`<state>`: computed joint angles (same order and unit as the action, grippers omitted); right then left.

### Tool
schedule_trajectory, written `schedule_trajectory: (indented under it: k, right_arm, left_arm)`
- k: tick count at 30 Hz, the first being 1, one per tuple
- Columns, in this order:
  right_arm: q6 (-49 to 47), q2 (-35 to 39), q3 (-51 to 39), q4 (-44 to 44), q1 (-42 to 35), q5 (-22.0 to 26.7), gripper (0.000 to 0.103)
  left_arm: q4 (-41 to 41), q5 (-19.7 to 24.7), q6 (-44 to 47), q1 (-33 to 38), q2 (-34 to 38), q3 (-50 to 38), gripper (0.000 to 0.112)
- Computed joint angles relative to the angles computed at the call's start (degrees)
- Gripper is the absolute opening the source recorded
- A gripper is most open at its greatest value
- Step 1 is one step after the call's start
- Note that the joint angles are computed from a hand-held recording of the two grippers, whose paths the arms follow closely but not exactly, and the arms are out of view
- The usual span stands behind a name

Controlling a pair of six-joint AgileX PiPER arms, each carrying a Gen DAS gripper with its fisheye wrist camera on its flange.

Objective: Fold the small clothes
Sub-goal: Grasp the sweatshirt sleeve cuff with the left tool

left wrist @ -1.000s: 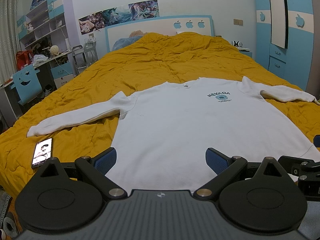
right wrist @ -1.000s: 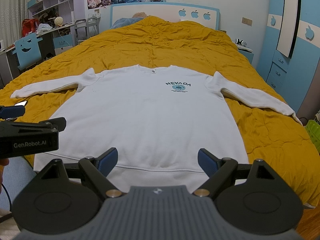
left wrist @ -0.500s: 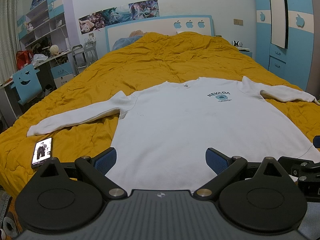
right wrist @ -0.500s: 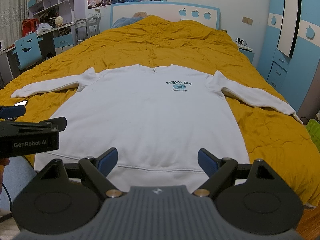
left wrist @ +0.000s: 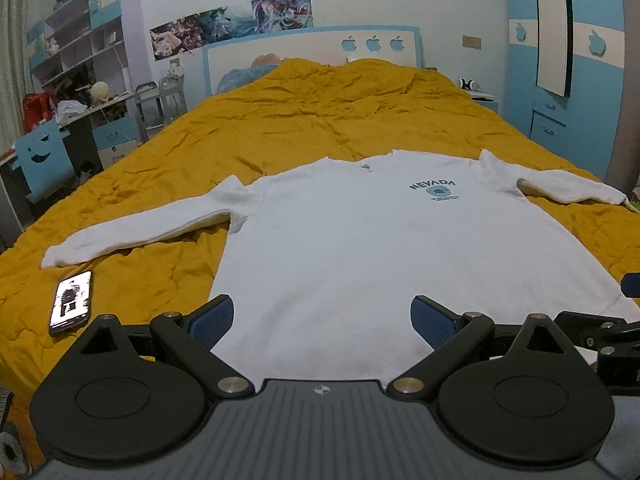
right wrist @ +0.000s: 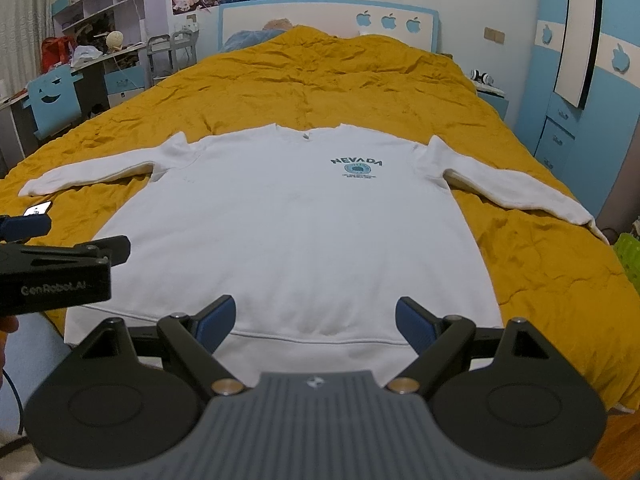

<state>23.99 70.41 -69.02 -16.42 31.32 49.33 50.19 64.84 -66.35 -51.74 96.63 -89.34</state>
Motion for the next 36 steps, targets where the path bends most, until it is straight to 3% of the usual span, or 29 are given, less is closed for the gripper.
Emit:
schedule_trajectory:
  k: [4,9,15,18,22,27,29,33,34,36]
  right_arm:
    - [-3.60,0.60,0.96,2.91,-3.35,-5.24,0.083]
    - [-15.96,4.08,-0.58,15.57,-11.58,-13.36,0.083]
    - [-23.51,12.16,-7.14,23.55,-16.76,-16.46,0.083]
    - [-23.56,16.82,-12.29,24.03,-17.62,-15.66,0.083]
    - [-25.39,23.20,-19.85,25.64,-18.42,-13.58,0.082]
    - [-19.27,31.84,-31.50,23.61,-18.58,-9.38,0.081]
    - [-17.89,35.71,-36.89,22.42,-18.08,-6.77,0.073]
    - [-15.29,45.74,-51.84,18.80,-16.03,2.08,0.057]
    - [-15.46,48.57,-56.31,18.68,-15.61,4.61,0.051]
    - [-15.90,53.23,-63.96,18.60,-14.81,8.66,0.049]
  left_arm:
    - [-0.96,-6.00,1.01,4.43,-2.06,2.50,0.103]
    - [-0.49,-12.22,-0.30,13.42,-4.62,5.05,0.103]
    - [-7.89,-20.61,3.79,33.71,-6.04,5.56,0.103]
    - [-13.98,-22.60,6.88,43.90,-4.92,4.01,0.103]
    - [-28.85,-26.55,15.90,59.80,-1.14,0.90,0.103]
    - [-39.87,-24.53,21.17,70.46,6.07,-5.46,0.103]
    - [-43.26,-24.05,21.05,72.93,8.34,-6.93,0.103]
    - [-54.73,-27.61,26.24,77.80,11.67,-6.46,0.103]
    - [-55.40,-28.95,25.92,78.33,12.27,-5.90,0.098]
    - [-55.49,-31.43,25.38,78.83,12.90,-5.04,0.092]
